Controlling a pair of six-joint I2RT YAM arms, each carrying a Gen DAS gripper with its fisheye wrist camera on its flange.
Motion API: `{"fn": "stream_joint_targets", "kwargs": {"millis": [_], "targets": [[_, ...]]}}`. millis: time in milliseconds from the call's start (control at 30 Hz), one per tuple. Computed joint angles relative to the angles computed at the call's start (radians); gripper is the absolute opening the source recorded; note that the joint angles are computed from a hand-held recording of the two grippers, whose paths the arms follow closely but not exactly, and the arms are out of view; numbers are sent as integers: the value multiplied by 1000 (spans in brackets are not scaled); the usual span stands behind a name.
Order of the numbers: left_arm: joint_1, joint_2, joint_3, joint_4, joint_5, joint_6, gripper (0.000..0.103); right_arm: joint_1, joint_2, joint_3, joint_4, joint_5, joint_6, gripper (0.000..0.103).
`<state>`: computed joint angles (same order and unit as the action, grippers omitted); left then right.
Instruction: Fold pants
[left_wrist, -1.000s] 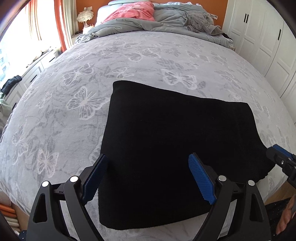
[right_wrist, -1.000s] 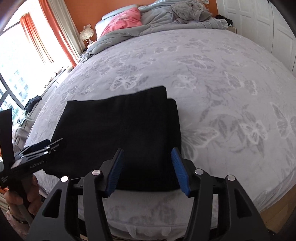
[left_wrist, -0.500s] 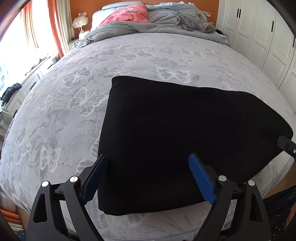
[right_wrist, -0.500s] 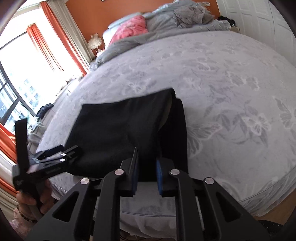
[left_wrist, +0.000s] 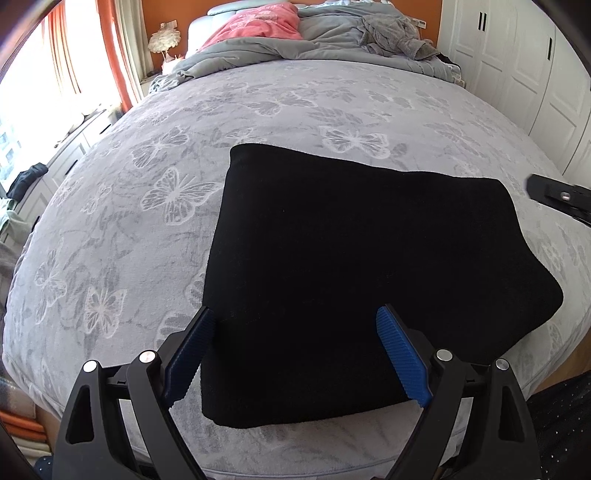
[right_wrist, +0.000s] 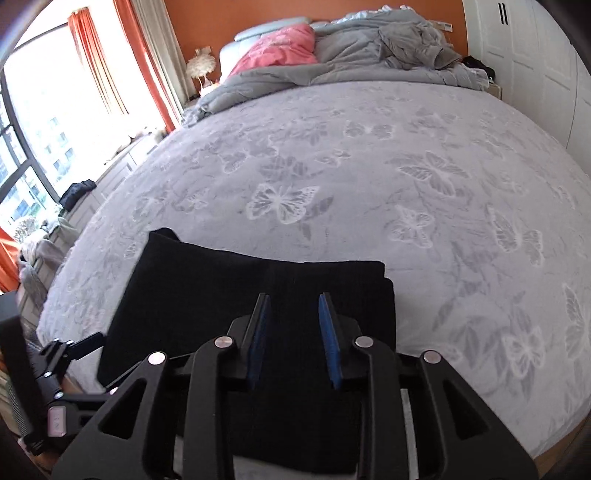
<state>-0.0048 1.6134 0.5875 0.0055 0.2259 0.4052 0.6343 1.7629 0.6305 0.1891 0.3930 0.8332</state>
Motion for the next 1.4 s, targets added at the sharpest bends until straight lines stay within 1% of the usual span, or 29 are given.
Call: {"fn": "stream_joint_targets", "kwargs": {"millis": [67, 100, 167, 233, 267, 333, 367, 433, 500, 567, 700, 733, 767, 800, 833, 867, 900, 933, 1000, 1067, 1100, 1133, 1200, 1233, 1267, 1300, 1333, 1367, 1400], "targets": [[1, 1, 2, -2, 2, 0, 86, -91, 169, 112, -64, -61, -50, 24], [2, 2, 3, -3, 5, 1, 86, -120, 200, 111, -28, -91, -64, 24], [1, -2, 0, 1, 3, 9, 86, -111, 137, 62, -2, -83, -28, 24], [5, 7, 10, -13, 8, 11, 86, -53, 23, -6, 1, -18, 11, 30], [12, 11, 18, -23, 16, 11, 86, -18, -34, -49, 8, 13, 37, 35], [38, 4, 36, -64, 59, 23, 86, 59, -124, -123, -21, 71, 120, 66], [63, 2, 54, -100, 100, 30, 86, 99, -158, -168, -26, 101, 174, 69], [130, 33, 129, -216, 208, 44, 86, 161, -193, -249, -16, 123, 287, 70], [189, 114, 235, -353, 303, 54, 86, 201, -179, -351, 103, 98, 401, 72], [217, 185, 305, -431, 349, 51, 86, 209, -79, -435, 330, 37, 482, 77], [199, 226, 311, -398, 310, -13, 87, 154, 258, -463, 805, -116, 514, 86], [189, 245, 316, -391, 295, -31, 88, 158, 287, -451, 832, -100, 523, 82], [183, 283, 338, -404, 292, -43, 88, 165, 282, -433, 815, -89, 505, 68], [180, 349, 390, -454, 304, -51, 88, 163, 274, -413, 798, -95, 472, 49], [184, 422, 442, -495, 328, -76, 87, 168, 242, -394, 742, -81, 467, 38], [198, 445, 453, -478, 363, -98, 74, 167, 202, -391, 712, -80, 455, 36], [199, 421, 437, -447, 370, -95, 55, 182, 135, -393, 664, -56, 443, 34], [199, 394, 443, -476, 375, -63, 37, 206, 49, -405, 626, -22, 431, 34], [248, 328, 460, -596, 458, 15, 31, 259, -130, -428, 543, 20, 408, 34], [317, 266, 468, -735, 511, 103, 31, 335, -272, -434, 437, 72, 406, 35], [351, 217, 443, -762, 511, 147, 31, 373, -294, -433, 398, 91, 424, 39], [381, 164, 406, -764, 496, 192, 33, 398, -265, -440, 407, 88, 451, 48], [407, 119, 334, -717, 425, 221, 43, 426, -106, -455, 478, 64, 534, 58], [401, 130, 303, -674, 379, 216, 49, 434, -10, -426, 449, 47, 595, 59], [387, 153, 281, -634, 328, 208, 50, 454, 53, -404, 412, 47, 657, 63], [378, 186, 260, -598, 288, 192, 51, 481, 121, -432, 534, 69, 688, 67], [385, 202, 244, -566, 279, 178, 59, 516, 148, -456, 600, 99, 734, 69], [401, 203, 230, -549, 299, 176, 68, 537, 128, -459, 575, 121, 764, 71], [415, 200, 216, -539, 318, 174, 72, 550, 99, -454, 532, 146, 770, 75]]}}
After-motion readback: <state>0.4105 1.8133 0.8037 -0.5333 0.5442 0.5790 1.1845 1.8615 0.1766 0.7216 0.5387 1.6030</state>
